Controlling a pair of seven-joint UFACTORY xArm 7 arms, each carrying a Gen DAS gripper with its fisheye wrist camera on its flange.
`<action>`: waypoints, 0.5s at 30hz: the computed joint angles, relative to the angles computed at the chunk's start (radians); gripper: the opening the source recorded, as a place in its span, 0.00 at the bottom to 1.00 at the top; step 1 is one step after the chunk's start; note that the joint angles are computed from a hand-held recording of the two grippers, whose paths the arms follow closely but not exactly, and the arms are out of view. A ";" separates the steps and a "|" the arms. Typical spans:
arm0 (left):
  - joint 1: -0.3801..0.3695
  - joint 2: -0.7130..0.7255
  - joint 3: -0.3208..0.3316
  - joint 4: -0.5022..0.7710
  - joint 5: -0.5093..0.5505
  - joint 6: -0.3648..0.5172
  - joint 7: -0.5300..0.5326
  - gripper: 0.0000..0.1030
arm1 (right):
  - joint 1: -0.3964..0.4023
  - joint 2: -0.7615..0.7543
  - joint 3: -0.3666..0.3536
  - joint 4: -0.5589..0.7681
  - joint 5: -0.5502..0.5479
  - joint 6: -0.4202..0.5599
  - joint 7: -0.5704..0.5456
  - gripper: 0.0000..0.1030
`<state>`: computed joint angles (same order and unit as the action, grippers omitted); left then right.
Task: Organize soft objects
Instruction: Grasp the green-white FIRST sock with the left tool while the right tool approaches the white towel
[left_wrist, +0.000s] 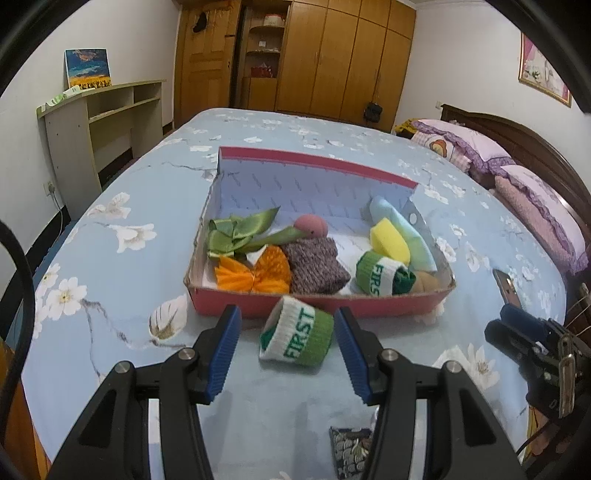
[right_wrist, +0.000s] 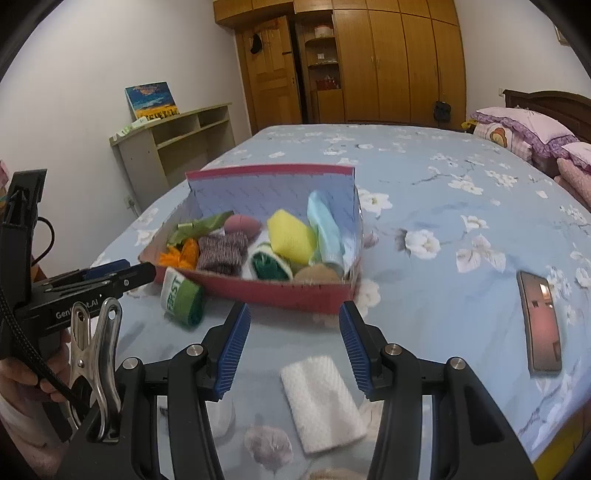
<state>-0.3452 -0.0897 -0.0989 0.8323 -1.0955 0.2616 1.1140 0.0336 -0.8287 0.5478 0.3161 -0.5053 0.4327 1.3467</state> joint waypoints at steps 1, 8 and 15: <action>0.000 -0.004 -0.001 -0.007 0.002 0.000 0.000 0.54 | 0.009 -0.004 0.006 -0.002 0.006 0.012 0.005 0.50; -0.010 -0.022 0.005 -0.044 0.013 0.001 0.013 0.54 | 0.076 -0.038 0.010 -0.032 0.033 0.066 0.043 0.50; -0.018 -0.017 0.006 -0.060 0.025 -0.005 0.011 0.54 | 0.142 -0.056 -0.002 -0.071 0.062 0.097 0.074 0.50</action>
